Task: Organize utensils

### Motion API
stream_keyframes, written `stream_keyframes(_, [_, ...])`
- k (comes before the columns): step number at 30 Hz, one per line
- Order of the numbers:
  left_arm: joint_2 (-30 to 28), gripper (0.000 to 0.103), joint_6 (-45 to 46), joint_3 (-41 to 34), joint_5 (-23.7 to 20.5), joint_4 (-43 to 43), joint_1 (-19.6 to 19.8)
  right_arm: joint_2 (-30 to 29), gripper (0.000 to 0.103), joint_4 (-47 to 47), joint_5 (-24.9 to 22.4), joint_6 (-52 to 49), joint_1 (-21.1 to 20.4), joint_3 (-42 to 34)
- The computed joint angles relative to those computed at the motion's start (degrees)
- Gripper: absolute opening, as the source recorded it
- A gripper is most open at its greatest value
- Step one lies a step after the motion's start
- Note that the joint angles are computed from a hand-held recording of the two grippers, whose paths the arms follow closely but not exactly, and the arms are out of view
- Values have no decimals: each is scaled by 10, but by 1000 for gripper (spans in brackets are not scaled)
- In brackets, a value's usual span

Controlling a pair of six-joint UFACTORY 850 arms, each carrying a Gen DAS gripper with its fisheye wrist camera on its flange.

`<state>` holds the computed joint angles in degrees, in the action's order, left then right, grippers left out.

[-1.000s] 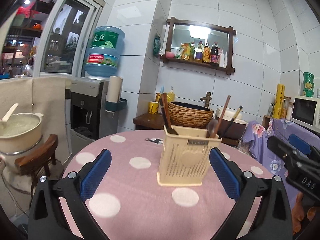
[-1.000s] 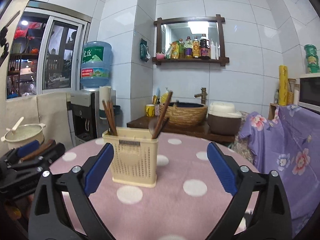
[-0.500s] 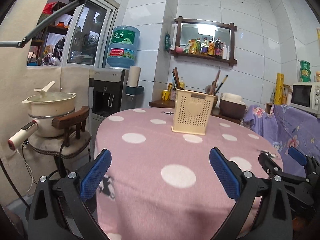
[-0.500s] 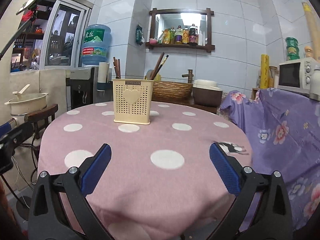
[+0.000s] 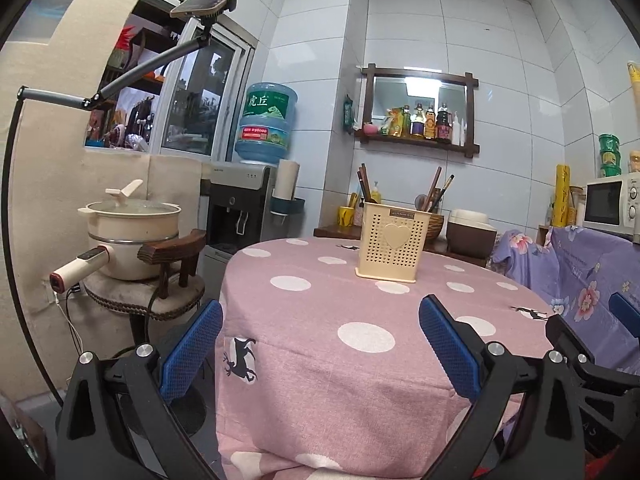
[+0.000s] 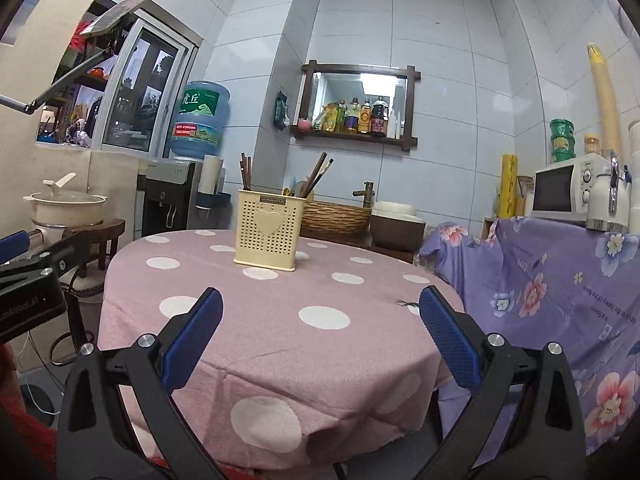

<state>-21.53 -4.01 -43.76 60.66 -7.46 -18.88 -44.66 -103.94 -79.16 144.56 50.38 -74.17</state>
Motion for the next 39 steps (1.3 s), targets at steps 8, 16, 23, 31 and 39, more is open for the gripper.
stream_keyframes(8, [3, 98, 4, 8, 15, -8, -4, 8, 97, 0, 0, 20, 2, 13])
stream_keyframes(16, [6, 98, 3, 14, 20, -12, -4, 9, 97, -2, 2, 22, 3, 14])
stream_keyframes(23, [7, 98, 4, 16, 22, -14, -4, 8, 97, -1, 0, 22, 4, 14])
stream_keyframes(31, [7, 98, 4, 16, 21, -14, -4, 9, 97, -2, 3, 25, 3, 16])
stream_keyframes(39, [6, 98, 4, 16, 22, -15, -4, 8, 97, -2, 3, 24, 3, 15])
